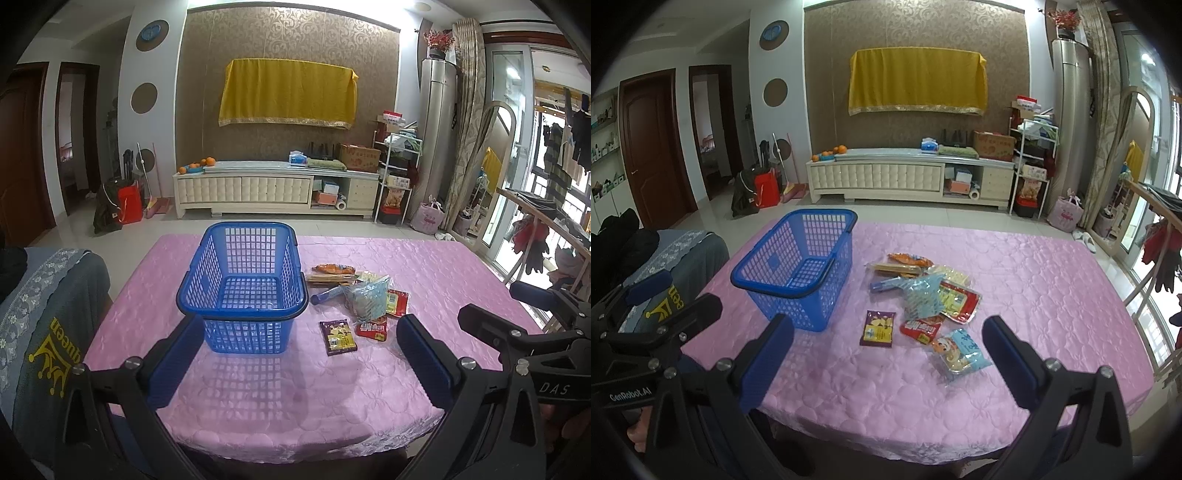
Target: Organize snacks
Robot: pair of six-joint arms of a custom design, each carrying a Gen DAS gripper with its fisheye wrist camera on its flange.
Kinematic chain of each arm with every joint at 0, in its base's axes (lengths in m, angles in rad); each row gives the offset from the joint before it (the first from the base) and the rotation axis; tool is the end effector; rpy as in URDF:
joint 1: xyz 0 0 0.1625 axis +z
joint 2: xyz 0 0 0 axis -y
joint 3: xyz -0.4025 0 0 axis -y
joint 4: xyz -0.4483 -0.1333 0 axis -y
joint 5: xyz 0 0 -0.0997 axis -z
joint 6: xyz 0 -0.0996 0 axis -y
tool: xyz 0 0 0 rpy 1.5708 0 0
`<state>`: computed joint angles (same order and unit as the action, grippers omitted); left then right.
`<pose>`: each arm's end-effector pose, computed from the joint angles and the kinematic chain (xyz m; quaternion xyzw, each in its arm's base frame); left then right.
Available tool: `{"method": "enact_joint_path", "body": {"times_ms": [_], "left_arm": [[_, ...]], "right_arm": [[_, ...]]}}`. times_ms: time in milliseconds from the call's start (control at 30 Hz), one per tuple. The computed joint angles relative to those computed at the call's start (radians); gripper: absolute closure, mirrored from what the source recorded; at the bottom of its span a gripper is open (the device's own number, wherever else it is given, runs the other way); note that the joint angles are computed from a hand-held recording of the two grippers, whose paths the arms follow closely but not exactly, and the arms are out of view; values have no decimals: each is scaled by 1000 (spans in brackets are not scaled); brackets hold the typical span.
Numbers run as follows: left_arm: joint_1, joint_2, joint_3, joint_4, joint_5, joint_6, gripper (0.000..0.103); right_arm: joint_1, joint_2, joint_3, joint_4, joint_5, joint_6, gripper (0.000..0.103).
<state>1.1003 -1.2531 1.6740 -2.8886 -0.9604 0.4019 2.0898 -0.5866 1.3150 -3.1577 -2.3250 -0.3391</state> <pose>-0.1299 -0.6754 0.3887 0.2450 0.8340 -0.4226 0.2564 0.4483 -0.6535 0.1149 0.2123 -0.8325 0.4155 0.2987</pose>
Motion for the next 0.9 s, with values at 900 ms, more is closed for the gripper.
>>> {"method": "enact_joint_path", "body": {"times_ms": [900], "left_arm": [[-7,-5,8,-14,17,0,0]], "right_arm": [[1,0,-1,17,5,14,0]]}}
